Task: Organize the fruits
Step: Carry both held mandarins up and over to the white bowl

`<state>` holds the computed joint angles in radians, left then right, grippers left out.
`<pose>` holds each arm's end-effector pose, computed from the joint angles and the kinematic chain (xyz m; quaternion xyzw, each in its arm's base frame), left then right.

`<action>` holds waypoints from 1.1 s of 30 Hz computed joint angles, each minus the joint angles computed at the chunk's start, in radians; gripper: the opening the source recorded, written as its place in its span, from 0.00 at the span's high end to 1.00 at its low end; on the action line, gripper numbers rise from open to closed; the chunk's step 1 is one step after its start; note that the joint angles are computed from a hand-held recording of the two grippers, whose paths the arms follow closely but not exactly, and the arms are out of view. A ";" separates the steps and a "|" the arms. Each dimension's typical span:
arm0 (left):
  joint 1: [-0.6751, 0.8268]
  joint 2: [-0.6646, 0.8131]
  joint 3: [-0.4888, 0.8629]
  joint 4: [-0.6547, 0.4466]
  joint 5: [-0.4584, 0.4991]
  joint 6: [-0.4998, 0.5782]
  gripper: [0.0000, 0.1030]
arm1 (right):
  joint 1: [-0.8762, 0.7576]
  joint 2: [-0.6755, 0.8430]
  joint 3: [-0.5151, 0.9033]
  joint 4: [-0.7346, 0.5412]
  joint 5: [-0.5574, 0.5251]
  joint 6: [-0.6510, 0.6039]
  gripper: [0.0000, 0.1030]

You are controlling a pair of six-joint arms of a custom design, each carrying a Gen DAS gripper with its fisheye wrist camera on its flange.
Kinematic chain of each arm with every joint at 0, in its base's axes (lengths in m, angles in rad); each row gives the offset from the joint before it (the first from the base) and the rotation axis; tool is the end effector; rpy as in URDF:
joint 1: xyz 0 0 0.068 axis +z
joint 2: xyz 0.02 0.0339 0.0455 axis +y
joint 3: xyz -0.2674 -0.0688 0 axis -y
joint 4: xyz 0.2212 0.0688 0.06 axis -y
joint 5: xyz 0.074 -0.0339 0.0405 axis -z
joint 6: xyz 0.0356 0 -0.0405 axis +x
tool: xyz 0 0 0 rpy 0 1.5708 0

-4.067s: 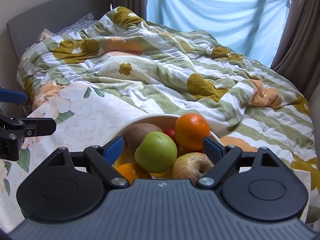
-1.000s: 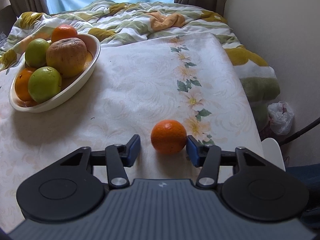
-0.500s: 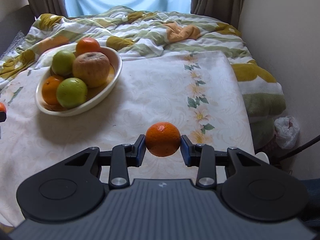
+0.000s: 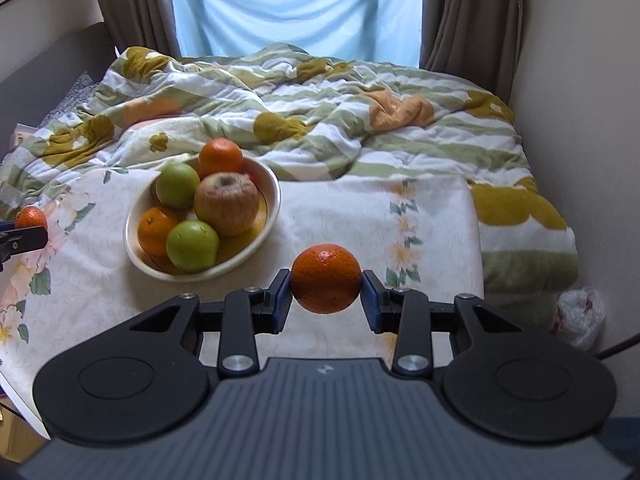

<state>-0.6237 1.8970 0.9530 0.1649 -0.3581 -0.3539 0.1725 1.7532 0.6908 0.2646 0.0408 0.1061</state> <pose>0.2998 -0.2004 0.1474 0.0541 0.9089 -0.0331 0.4122 0.3008 0.0509 0.1340 -0.0231 0.9258 0.0336 0.3758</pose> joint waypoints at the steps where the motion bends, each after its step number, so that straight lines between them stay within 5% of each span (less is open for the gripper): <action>1: 0.001 0.008 0.015 -0.004 -0.001 0.001 0.61 | -0.007 -0.002 0.014 -0.009 -0.010 -0.013 0.50; 26: 0.179 0.447 0.572 -0.240 0.202 0.121 0.61 | 0.033 0.375 0.542 -0.180 -0.047 -0.005 0.50; 33: 0.206 0.498 0.635 -0.285 0.262 0.121 0.60 | 0.044 0.439 0.651 -0.234 -0.041 0.010 0.50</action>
